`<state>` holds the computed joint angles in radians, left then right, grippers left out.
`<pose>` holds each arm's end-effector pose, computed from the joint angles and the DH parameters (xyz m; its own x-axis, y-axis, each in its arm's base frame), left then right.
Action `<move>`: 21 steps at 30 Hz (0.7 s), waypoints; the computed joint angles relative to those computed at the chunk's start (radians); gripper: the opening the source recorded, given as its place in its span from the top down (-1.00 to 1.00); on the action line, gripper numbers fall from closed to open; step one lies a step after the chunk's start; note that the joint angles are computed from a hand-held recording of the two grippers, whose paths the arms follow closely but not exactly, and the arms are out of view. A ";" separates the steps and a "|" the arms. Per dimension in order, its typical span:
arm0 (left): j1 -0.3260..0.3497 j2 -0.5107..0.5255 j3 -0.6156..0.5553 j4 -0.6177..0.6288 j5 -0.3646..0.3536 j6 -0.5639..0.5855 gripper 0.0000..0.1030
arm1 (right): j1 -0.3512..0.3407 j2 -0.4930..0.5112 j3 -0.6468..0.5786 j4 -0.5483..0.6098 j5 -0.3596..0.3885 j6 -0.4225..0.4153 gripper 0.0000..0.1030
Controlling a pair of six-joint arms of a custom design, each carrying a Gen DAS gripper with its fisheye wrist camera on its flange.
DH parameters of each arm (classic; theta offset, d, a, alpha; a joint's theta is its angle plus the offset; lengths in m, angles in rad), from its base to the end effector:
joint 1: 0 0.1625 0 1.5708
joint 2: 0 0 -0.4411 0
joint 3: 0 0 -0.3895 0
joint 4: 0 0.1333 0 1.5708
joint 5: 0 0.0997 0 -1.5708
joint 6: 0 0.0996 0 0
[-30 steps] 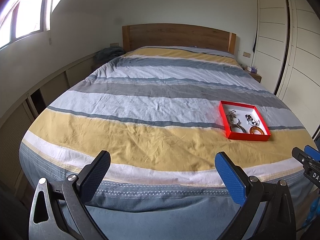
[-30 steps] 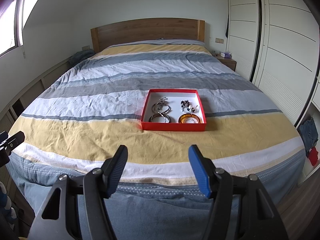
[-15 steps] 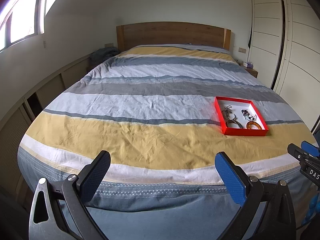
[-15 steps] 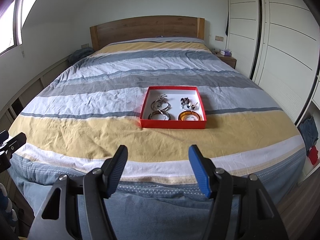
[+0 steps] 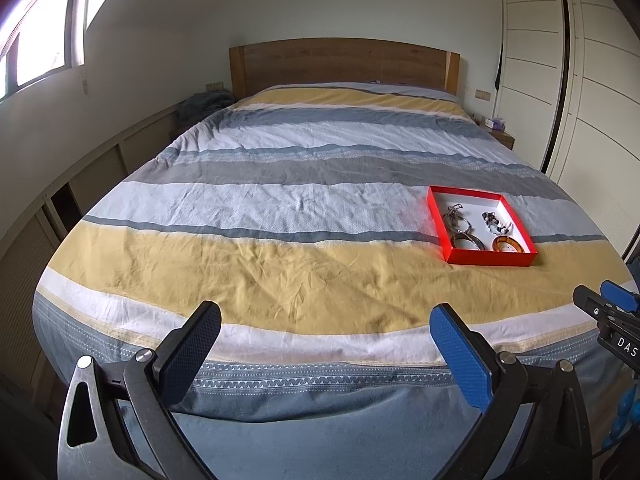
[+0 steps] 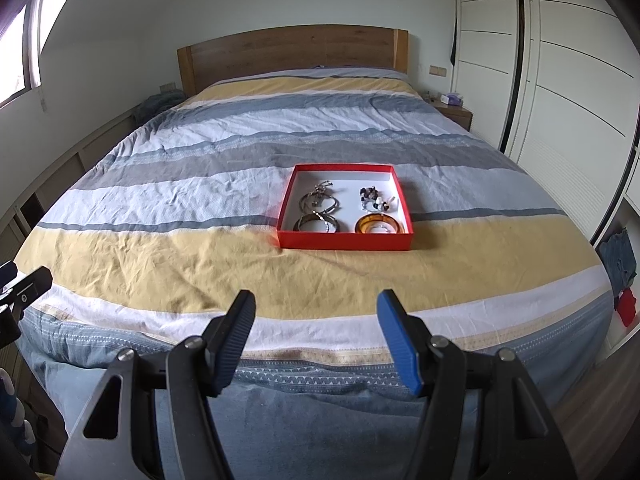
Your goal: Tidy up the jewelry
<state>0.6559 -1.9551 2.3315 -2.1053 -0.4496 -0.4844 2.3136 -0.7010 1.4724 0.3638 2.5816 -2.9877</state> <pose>-0.1034 -0.3610 0.4012 -0.6985 -0.0522 -0.7137 0.5168 0.6531 -0.5535 0.4069 -0.3708 0.0854 -0.7196 0.0076 0.6944 -0.5089 0.6746 -0.5347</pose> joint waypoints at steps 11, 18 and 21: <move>0.010 0.007 0.002 -0.021 -0.006 0.008 -0.99 | -0.003 0.002 0.000 0.001 0.000 0.000 -0.19; 0.026 0.020 0.008 -0.049 -0.011 0.013 -0.99 | -0.017 0.007 0.005 -0.003 -0.002 -0.003 -0.19; 0.036 0.030 0.005 -0.060 -0.017 0.018 -0.99 | -0.021 0.017 -0.007 0.008 -0.001 0.003 -0.19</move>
